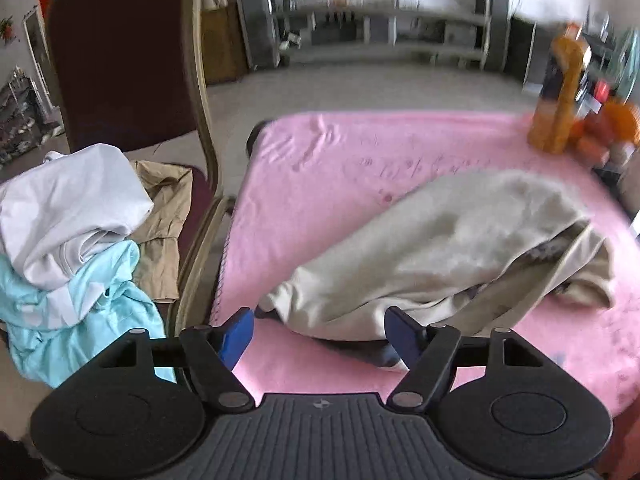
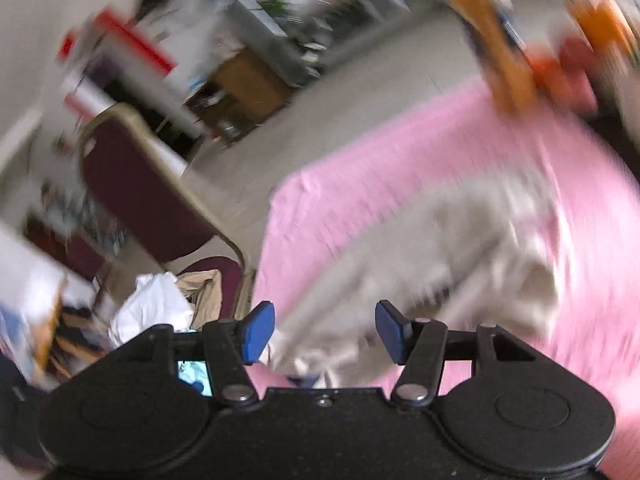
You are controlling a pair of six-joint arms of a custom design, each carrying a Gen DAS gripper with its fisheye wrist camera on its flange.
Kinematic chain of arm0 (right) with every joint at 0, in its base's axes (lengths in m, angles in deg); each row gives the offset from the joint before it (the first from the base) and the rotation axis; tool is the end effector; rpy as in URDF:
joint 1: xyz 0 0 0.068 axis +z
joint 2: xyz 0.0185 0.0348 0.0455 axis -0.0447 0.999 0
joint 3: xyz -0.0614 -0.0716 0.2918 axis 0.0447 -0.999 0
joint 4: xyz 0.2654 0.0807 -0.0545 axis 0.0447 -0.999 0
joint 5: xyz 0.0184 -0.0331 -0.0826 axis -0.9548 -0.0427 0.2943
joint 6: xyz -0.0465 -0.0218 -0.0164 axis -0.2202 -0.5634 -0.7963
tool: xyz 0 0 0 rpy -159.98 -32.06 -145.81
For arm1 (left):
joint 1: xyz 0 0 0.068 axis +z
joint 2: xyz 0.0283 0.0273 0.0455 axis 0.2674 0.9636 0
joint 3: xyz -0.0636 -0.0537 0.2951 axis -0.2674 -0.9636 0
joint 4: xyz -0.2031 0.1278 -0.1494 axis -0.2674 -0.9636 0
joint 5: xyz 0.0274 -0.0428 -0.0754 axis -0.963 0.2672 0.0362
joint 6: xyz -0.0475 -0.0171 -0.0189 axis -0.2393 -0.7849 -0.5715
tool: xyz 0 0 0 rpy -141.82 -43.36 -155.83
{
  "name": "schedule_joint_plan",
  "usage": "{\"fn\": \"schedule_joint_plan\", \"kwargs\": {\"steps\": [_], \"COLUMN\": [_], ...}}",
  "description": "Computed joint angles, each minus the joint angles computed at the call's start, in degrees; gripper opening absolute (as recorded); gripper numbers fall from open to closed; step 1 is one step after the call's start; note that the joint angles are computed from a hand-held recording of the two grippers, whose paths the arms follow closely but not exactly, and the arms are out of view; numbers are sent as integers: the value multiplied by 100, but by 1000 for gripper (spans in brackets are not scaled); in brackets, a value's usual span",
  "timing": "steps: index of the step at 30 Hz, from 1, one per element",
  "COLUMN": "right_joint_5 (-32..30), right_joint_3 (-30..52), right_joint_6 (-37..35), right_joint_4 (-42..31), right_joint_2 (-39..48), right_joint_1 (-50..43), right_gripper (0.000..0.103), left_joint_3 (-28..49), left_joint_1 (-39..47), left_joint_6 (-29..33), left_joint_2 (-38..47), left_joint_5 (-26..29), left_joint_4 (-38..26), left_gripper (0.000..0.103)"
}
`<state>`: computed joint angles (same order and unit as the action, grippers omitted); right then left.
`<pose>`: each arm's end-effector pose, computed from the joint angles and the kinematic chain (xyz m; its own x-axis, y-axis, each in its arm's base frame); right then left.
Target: Fold clothes
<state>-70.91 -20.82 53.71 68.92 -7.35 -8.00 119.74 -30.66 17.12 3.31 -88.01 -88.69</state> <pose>0.2318 -0.0004 0.1988 -0.8361 0.3720 -0.4031 0.0075 0.7425 0.6698 0.2019 -0.1823 0.1779 -0.7650 0.0647 -0.6408 -0.0239 0.9914 0.1287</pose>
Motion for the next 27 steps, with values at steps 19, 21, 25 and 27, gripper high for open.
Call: {"fn": "schedule_joint_plan", "kwargs": {"steps": [19,21,25,27], "right_joint_5": [1642,1543,1341,988], "right_joint_3": [-919,-1060,-969,-939], "right_joint_6": [2460,1839,793,397], "right_joint_4": [4293,3300,1904,2004], "right_joint_2": [2940,1696,211,465], "right_joint_1": [1594,1170,-22,-525], "right_gripper": [2,2,2,2], "left_joint_3": [-370,-403,-448,-377], "left_joint_1": [-32,-95,-289,-459], "left_joint_6": [-679,-624,-501,-516], "left_joint_2": [-417,-635,-575,-207], "left_joint_5": [-89,-150,81,349], "left_joint_4": [-301,-320,-16,226], "left_gripper": [72,72,71,65]}}
